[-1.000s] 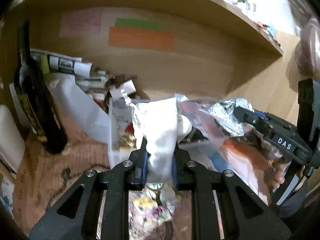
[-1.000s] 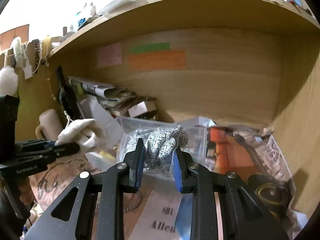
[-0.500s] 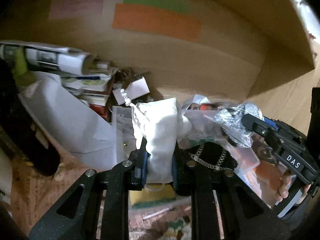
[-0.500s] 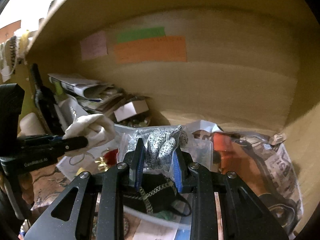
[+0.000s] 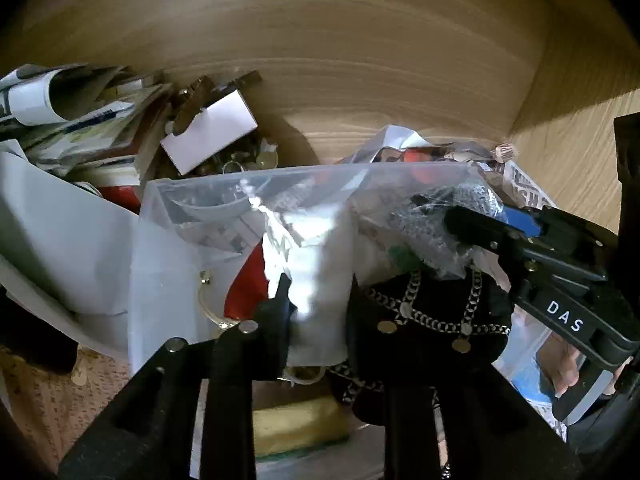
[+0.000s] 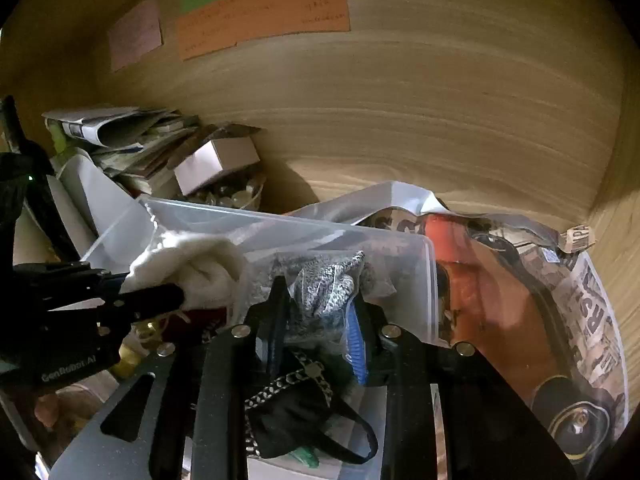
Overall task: Organize soft objects
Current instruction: 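Carry the white bag and grey glove into the clear box and open both tools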
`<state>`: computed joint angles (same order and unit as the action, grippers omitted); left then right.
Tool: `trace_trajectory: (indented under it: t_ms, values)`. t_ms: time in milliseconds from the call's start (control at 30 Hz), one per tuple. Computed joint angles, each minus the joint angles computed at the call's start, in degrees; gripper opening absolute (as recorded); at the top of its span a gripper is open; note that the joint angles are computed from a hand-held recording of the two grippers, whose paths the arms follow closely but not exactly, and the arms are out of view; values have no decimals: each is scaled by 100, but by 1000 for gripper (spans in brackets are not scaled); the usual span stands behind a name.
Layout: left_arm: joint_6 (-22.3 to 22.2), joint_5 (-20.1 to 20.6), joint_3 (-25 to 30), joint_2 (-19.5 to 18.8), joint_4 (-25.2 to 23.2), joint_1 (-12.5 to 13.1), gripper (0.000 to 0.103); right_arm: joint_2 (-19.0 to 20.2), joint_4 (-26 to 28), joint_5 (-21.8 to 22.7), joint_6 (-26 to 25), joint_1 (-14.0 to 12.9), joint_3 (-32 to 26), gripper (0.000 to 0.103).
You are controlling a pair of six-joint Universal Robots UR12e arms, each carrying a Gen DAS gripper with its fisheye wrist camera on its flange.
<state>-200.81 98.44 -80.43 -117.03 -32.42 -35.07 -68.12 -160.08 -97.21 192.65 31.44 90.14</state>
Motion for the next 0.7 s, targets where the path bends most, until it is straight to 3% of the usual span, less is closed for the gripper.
trace_trajectory:
  t_ms: [167,233,400,700]
  values:
    - [-62,3,-139,109,223,4,37,-29,-9,-62,-14,16,-9,44]
    - [-73,178,-247,195,449,-38,42,-86,-166,-145,-74,45,53,47]
    - [12,596,-549,440,1088,-165,60,-279,-659,-313,-231,139,277,68]
    - [49,872,-1092,827,1389,-385,70,-653,-1313,-341,-457,332,756,83]
